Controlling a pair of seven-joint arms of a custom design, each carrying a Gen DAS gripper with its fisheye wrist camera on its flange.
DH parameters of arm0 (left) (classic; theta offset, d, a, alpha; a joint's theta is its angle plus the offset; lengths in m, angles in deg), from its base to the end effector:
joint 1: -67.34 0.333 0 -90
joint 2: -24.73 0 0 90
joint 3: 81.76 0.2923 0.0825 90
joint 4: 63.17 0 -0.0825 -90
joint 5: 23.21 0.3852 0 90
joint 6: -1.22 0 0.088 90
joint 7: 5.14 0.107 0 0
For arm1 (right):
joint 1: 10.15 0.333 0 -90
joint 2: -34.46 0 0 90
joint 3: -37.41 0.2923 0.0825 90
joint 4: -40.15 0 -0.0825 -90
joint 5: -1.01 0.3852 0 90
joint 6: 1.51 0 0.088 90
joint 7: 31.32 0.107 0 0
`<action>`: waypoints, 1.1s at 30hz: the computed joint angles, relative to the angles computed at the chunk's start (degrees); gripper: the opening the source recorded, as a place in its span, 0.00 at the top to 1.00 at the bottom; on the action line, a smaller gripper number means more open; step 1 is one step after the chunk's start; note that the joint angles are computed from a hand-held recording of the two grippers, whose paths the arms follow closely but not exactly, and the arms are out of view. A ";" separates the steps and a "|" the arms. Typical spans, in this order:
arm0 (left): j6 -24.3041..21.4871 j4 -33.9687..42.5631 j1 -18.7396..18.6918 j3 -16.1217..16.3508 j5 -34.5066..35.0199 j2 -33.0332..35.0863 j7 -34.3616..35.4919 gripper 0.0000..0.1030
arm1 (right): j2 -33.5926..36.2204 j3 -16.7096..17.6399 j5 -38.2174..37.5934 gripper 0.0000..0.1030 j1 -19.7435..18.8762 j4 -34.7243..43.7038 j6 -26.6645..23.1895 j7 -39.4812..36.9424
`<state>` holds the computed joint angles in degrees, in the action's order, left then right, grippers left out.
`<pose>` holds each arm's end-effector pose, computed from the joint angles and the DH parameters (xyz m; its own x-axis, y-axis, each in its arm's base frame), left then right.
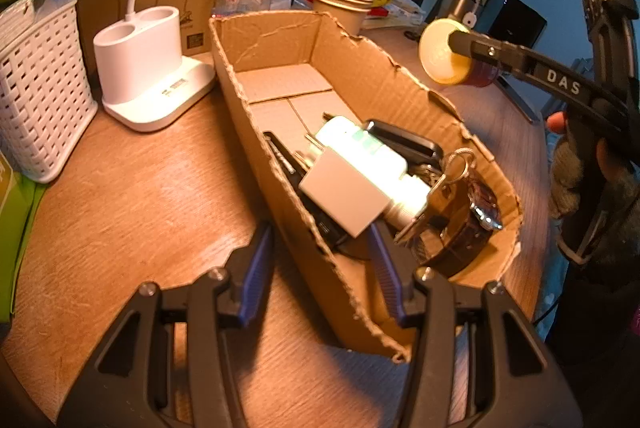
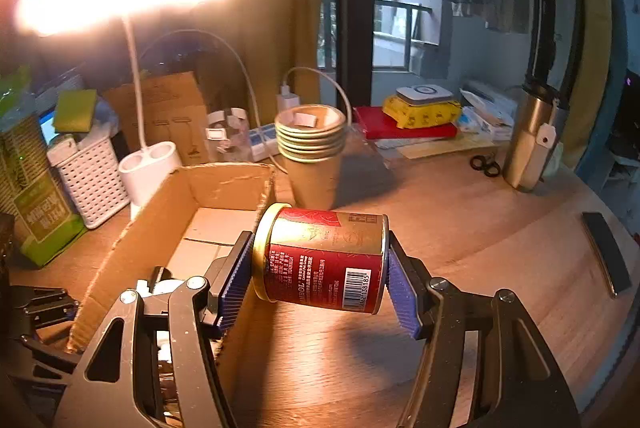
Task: Organize rigid objects
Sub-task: 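Lift the tin can with the right tool and carry it over the box, then lower the tin can into the box and open the right tool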
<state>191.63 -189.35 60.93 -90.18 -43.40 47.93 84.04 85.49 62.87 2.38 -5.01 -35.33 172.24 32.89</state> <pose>0.5794 -0.1131 0.2538 0.0717 -0.9683 0.2395 -0.7695 -0.2064 -0.6044 0.7212 0.2911 0.3210 0.6059 -0.7955 -0.0066 -0.4832 -0.3614 -0.7975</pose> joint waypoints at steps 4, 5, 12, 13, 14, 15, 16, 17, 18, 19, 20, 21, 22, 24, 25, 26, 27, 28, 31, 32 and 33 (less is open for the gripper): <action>0.00 -0.01 0.00 0.02 0.07 0.00 -0.07 0.51 | -0.14 1.29 -0.28 0.37 -0.29 -0.50 0.21 -1.36; 0.00 -0.01 0.00 0.02 0.09 0.00 -0.08 0.51 | -0.13 1.83 -0.29 0.37 -0.50 -0.65 0.31 -1.88; 0.02 -0.02 0.06 -0.04 0.17 0.01 -0.15 0.51 | 0.43 6.41 0.04 0.37 -2.39 -1.34 -0.17 -7.00; 0.02 -0.02 0.06 -0.04 0.18 0.01 -0.16 0.51 | 0.75 7.85 0.22 0.37 -3.13 -1.55 -0.29 -8.55; 0.02 -0.02 0.06 -0.04 0.19 0.01 -0.16 0.51 | 0.98 8.69 0.49 0.37 -3.58 -1.54 -0.53 -9.65; 0.02 -0.02 0.06 -0.04 0.19 0.01 -0.17 0.51 | 1.28 9.37 0.72 0.37 -3.75 -1.35 -1.03 -10.78; 0.02 -0.02 0.06 -0.04 0.20 0.01 -0.17 0.51 | 1.43 9.46 1.01 0.37 -3.58 -1.09 -1.58 -11.57; 0.02 -0.02 0.06 -0.04 0.20 0.01 -0.18 0.51 | 1.55 9.44 1.36 0.37 -3.31 -0.81 -2.11 -12.34; 0.02 -0.02 0.06 -0.04 0.21 0.01 -0.18 0.51 | 1.74 9.37 1.67 0.37 -2.97 -0.47 -2.71 -13.26; 0.02 -0.02 0.06 -0.03 0.21 0.00 -0.19 0.51 | 1.84 9.11 2.13 0.37 -2.53 -0.13 -3.10 -13.93; 0.04 0.00 0.01 0.02 0.20 0.03 -0.19 0.51 | 1.96 8.94 2.63 0.37 -2.16 0.19 -3.51 -14.62; 0.05 -0.02 -0.05 0.08 0.19 0.01 -0.19 0.51 | 2.22 8.90 3.14 0.37 -1.81 0.73 -4.26 -15.43; 0.05 -0.02 -0.05 0.08 0.19 0.01 -0.19 0.51 | 2.43 8.58 3.70 0.37 -1.32 1.30 -4.81 -15.96; 0.05 -0.02 -0.07 0.09 0.18 0.01 -0.20 0.51 | 2.94 7.66 4.67 0.37 -0.14 2.60 -5.48 -16.99; 0.05 -0.02 -0.07 0.09 0.18 0.01 -0.20 0.51 | 3.23 7.30 5.24 0.37 0.34 3.37 -6.31 -17.48; 0.05 -0.02 -0.07 0.09 0.18 0.01 -0.20 0.51 | 3.51 7.07 5.87 0.37 0.70 4.15 -7.37 -17.99; 0.05 -0.02 -0.07 0.09 0.18 0.01 -0.20 0.51 | 3.72 6.53 6.34 0.37 1.30 4.86 -8.00 -18.42; 0.05 -0.02 -0.07 0.09 0.18 0.01 -0.20 0.51 | 3.68 5.95 6.82 0.37 1.83 5.05 -7.97 -18.83; 0.03 0.00 0.43 -0.40 0.30 0.06 -0.22 0.51 | 3.65 4.42 8.17 0.37 3.29 5.92 -8.51 -19.89; 0.06 -0.02 0.39 -0.36 0.30 0.05 -0.23 0.51 | 3.78 3.99 8.65 0.37 3.71 6.44 -8.82 -20.00; 0.08 -0.04 0.30 -0.29 0.29 0.05 -0.24 0.51 | 3.95 3.69 9.15 0.37 4.06 7.01 -9.16 -20.12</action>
<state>191.71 -189.38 61.23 -90.47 -43.11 47.99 83.81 89.44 66.56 11.53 -0.95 -28.32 163.08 12.77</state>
